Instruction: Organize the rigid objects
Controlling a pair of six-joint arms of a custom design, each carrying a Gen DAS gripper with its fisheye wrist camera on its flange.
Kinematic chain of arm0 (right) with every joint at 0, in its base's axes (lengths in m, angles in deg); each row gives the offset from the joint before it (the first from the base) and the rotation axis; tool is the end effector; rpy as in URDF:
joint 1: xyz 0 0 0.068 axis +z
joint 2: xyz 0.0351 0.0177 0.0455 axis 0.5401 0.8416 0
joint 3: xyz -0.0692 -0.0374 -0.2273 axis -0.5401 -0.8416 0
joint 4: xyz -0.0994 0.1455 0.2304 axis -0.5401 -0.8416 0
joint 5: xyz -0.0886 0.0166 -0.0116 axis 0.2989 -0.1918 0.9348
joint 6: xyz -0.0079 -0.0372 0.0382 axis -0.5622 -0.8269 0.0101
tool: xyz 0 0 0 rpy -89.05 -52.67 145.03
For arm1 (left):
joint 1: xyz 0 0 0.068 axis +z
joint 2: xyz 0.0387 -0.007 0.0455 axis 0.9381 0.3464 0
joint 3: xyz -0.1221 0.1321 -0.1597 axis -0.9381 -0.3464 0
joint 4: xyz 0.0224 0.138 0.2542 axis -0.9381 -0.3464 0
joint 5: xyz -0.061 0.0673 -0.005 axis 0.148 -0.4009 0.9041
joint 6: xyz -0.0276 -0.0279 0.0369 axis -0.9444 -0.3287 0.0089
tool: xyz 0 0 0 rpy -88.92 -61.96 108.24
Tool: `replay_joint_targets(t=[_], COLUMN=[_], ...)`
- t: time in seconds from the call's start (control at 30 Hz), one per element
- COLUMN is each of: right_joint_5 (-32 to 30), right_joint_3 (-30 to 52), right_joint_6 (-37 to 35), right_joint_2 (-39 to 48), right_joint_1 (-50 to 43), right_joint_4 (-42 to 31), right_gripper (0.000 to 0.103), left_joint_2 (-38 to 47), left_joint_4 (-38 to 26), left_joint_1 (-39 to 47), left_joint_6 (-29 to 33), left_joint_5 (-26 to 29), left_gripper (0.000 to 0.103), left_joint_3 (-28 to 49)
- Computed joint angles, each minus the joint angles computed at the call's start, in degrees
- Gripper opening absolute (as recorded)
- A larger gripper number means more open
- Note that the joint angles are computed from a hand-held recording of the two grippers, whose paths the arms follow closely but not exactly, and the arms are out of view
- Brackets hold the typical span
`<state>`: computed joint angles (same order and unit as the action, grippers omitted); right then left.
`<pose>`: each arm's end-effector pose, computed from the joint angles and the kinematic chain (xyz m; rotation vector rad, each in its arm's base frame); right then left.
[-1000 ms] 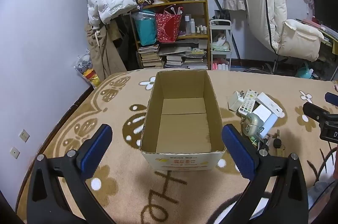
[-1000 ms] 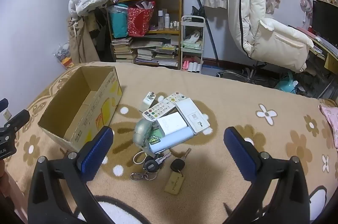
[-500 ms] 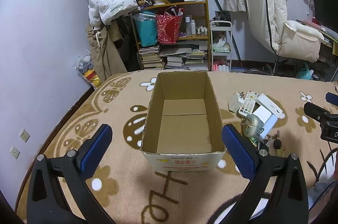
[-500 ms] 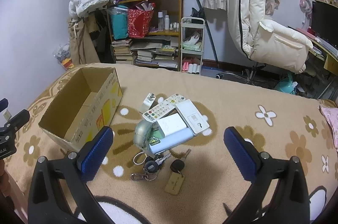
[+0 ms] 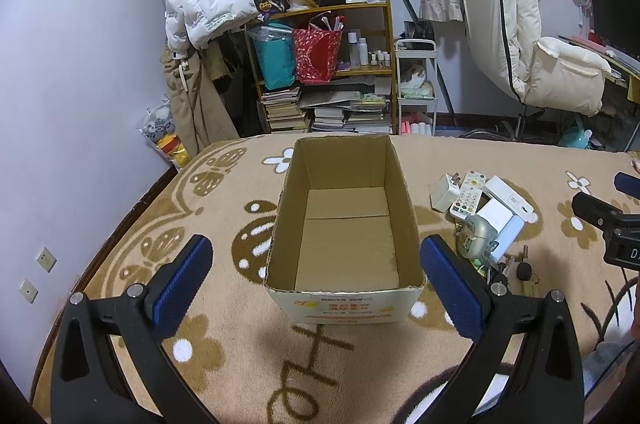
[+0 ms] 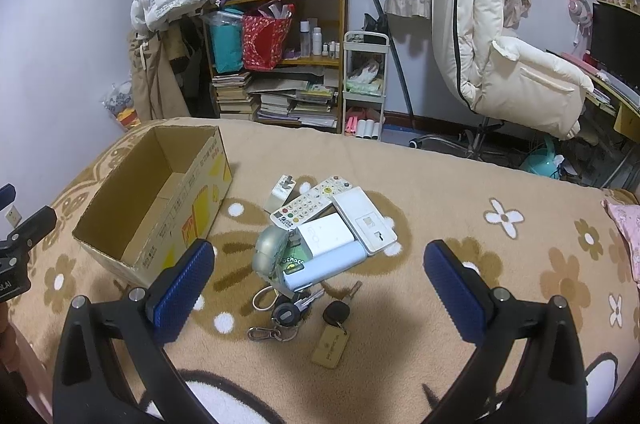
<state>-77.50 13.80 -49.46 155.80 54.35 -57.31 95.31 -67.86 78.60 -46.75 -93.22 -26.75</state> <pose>0.2948 0.1097 0.1846 -0.1561 2.2513 0.0672 0.2425 0.0406 0.1989 -0.0875 2.1915 0.2363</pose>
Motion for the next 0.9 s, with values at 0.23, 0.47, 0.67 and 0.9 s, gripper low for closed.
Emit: replay_joint_targets(t=[0.23,0.47,0.67,0.9], right_joint_5=[0.3,0.1,0.2,0.7], right_joint_3=[-0.4,-0.3,-0.5,-1.0], right_joint_6=[0.0,-0.1,0.0,0.3], right_joint_2=[-0.1,-0.2,-0.3,-0.8], right_joint_1=[0.2,0.1,0.3,0.9], right_joint_4=[0.3,0.1,0.3,0.7], right_gripper=[0.103,0.103,0.103,0.103], left_joint_2=[-0.3,-0.3,-0.3,0.2], left_joint_4=[-0.3,-0.7,-0.9,-0.9], left_joint_1=[-0.2,-0.1,-0.3,-0.3], left_joint_6=[-0.1,0.2,0.1,0.2], left_joint_5=[-0.2,-0.1,-0.5,-0.5], left_gripper=[0.103,0.103,0.103,0.103], left_joint_3=[-0.2,0.2,0.2,0.6])
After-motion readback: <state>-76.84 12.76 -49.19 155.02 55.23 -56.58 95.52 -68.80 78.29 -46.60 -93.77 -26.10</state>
